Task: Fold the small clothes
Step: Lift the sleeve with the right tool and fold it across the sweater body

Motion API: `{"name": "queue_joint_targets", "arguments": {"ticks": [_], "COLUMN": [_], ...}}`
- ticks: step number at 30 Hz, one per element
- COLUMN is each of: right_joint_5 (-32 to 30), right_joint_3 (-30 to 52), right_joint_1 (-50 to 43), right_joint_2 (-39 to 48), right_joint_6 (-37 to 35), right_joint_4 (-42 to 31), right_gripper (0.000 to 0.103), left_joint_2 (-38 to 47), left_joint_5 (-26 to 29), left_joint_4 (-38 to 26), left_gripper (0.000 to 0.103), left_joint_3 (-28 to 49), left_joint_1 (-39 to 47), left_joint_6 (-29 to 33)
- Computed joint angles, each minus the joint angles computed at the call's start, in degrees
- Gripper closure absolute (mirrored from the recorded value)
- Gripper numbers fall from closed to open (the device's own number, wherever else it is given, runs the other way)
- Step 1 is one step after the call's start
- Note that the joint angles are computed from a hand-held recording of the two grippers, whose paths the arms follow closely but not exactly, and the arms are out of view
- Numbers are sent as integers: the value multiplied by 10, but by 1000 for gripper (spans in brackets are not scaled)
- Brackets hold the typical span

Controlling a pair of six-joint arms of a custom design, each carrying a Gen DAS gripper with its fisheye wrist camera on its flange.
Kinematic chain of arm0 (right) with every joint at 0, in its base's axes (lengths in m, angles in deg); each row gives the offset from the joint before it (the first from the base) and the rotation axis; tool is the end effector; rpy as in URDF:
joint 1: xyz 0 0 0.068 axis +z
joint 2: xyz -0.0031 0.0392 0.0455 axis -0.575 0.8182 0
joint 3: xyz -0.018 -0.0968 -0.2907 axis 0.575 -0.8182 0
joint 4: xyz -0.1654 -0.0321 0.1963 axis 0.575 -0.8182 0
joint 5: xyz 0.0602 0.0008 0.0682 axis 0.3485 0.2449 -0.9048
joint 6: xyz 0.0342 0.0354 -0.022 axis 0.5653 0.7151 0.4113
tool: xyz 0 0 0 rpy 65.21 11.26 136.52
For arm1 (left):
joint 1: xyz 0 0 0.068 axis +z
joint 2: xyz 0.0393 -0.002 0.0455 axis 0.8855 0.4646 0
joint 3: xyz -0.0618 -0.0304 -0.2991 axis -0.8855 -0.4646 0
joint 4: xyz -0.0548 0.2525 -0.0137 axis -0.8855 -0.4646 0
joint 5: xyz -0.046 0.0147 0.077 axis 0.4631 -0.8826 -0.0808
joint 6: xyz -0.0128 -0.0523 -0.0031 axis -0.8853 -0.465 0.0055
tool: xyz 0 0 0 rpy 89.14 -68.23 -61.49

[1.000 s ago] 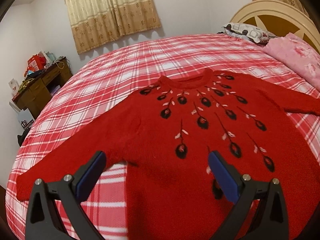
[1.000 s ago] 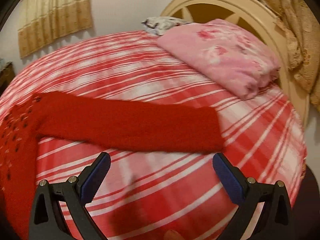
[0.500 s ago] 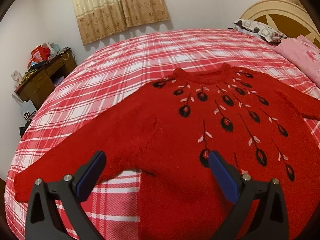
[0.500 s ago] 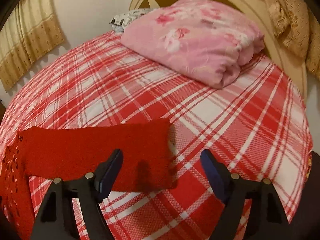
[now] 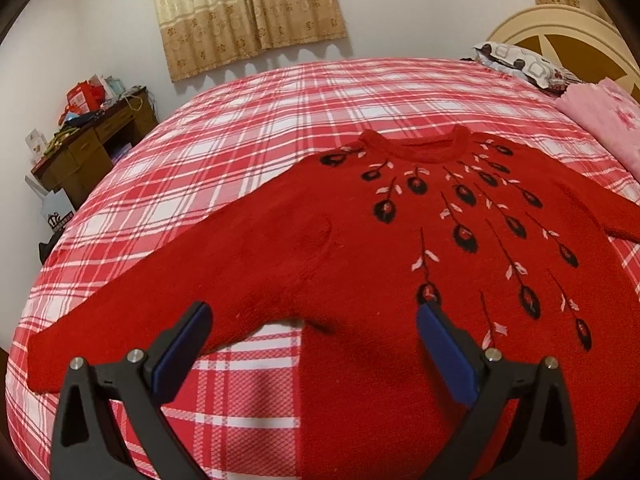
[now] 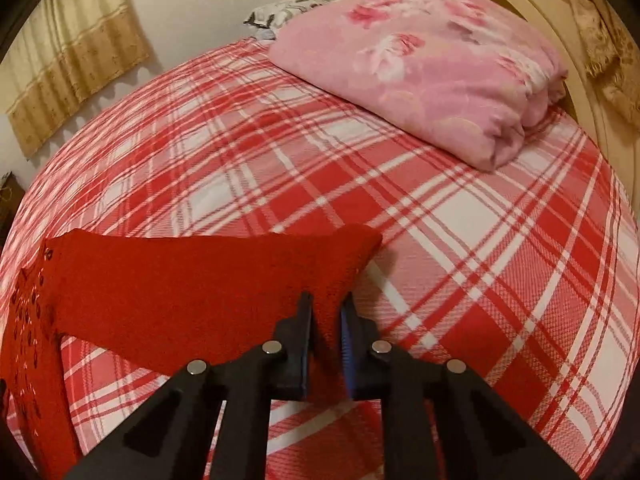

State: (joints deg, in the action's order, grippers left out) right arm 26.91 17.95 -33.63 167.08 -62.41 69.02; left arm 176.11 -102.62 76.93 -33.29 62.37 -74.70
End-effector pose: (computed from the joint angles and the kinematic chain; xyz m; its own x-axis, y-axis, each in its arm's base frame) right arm 0.3190 0.0008 0.2339 -0.7222 0.3514 -0.5958 0.3950 0.9166 0.0618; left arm 0.2992 0.0081 0.2221 -0.7274 -0.0319 -0.6855 -0.1767 0.9740 0.1422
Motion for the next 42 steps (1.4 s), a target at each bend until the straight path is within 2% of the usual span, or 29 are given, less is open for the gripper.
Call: {"name": "queue_joint_targets", "arguments": {"ticks": [9, 24, 35, 42], "right_joint_5": [28, 92, 136, 155], "right_joint_3": [83, 315, 538, 712], "right_joint_1": [56, 197, 287, 341], "right_joint_2": [-4, 62, 161, 248], "right_joint_6": [1, -25, -70, -101], "right_joint_4": [-38, -140, -227, -287], "right_gripper": [93, 93, 93, 94], "left_joint_2": [-20, -43, -48, -60], "left_joint_5": [24, 70, 109, 132], "left_joint_4": [5, 19, 26, 31], "left_gripper": [0, 0, 0, 0], "left_joint_3": [-19, -48, -65, -80], "left_joint_1": [33, 96, 153, 181], "left_joint_6": [8, 13, 16, 20]}}
